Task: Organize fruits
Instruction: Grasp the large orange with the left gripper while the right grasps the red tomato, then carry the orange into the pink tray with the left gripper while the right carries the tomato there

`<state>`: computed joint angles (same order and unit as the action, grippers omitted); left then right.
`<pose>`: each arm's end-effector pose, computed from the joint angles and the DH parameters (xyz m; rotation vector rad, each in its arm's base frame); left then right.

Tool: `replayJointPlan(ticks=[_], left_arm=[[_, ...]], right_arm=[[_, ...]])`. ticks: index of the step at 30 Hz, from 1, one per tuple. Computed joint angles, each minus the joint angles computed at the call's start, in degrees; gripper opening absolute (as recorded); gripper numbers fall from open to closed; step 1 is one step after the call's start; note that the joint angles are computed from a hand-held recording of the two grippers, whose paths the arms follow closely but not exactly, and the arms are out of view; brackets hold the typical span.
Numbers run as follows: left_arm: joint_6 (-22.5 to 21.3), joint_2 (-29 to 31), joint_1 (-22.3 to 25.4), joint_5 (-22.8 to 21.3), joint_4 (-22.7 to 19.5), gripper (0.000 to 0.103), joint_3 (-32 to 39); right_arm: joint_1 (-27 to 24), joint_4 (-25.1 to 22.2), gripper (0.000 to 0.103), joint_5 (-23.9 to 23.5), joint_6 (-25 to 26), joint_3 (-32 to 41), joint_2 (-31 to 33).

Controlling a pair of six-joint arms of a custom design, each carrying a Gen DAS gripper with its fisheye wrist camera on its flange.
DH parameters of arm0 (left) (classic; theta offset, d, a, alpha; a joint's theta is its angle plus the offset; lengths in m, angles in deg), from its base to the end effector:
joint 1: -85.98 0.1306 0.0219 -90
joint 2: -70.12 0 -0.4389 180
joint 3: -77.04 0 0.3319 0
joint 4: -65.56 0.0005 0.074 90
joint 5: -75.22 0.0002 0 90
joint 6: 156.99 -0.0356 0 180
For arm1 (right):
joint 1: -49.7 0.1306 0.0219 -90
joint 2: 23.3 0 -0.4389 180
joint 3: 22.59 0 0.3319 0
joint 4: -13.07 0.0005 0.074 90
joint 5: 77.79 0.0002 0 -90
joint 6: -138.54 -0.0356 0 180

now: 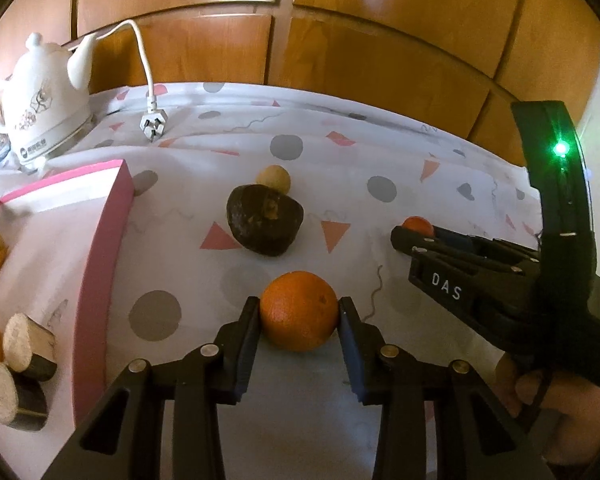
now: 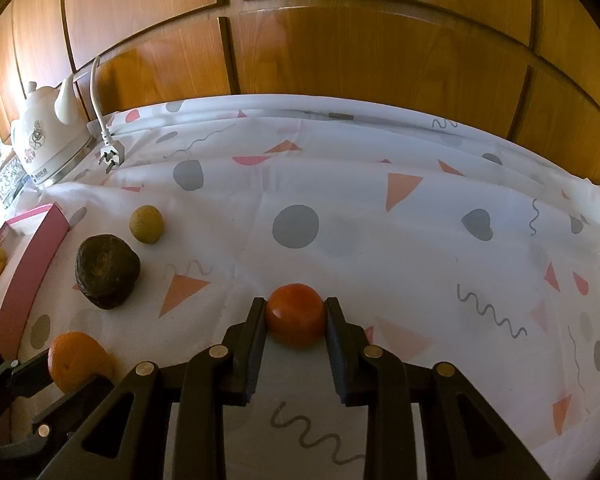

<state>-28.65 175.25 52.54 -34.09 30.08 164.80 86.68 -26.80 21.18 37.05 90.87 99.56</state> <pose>0.4385 -0.2761 0.3693 -0.2420 2.4152 -0.1434 0.5297 0.3913 0.3622 -0.4661 2.3809 0.1961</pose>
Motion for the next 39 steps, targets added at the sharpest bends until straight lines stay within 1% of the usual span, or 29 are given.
replayJointPlan(ticks=[8, 9, 18, 25, 32, 35, 37, 39], left_arm=[[-0.74, 0.41, -0.14, -0.21, 0.32, 0.040, -0.03], [-0.70, 0.51, -0.15, -0.33, 0.08, 0.039, 0.06], [-0.95, 0.67, -0.21, -0.77, -0.03, 0.039, 0.15], [-0.90, 0.28, 0.15, 0.05, 0.72, 0.038, -0.40], [-1.32, -0.49, -0.39, -0.41, -1.76, 0.038, -0.08], [-0.47, -1.53, -0.88, -0.60, -2.96, 0.038, -0.69], [0.03, -2.09, -1.04, -0.68, -3.44, 0.038, -1.07], [0.36, -2.68, -1.25, -0.60, -4.00, 0.038, -1.44]], right_arm=[[0.03, 0.35, 0.029, 0.04, -0.03, -0.26, -0.07], [0.03, 0.35, 0.029, 0.04, -0.03, -0.26, -0.07], [0.03, 0.42, 0.029, 0.07, 0.04, -0.31, -0.08], [0.02, 0.38, 0.029, 0.03, 0.07, -0.30, -0.09], [0.17, -0.79, 0.029, 0.70, 0.67, 0.63, 0.26], [0.16, -2.23, 0.029, 0.35, 1.42, 1.22, 0.22], [0.47, -2.91, 0.028, 1.13, 2.10, 0.62, -0.39], [0.74, -2.50, 0.028, 0.96, 1.62, -1.50, -1.77]])
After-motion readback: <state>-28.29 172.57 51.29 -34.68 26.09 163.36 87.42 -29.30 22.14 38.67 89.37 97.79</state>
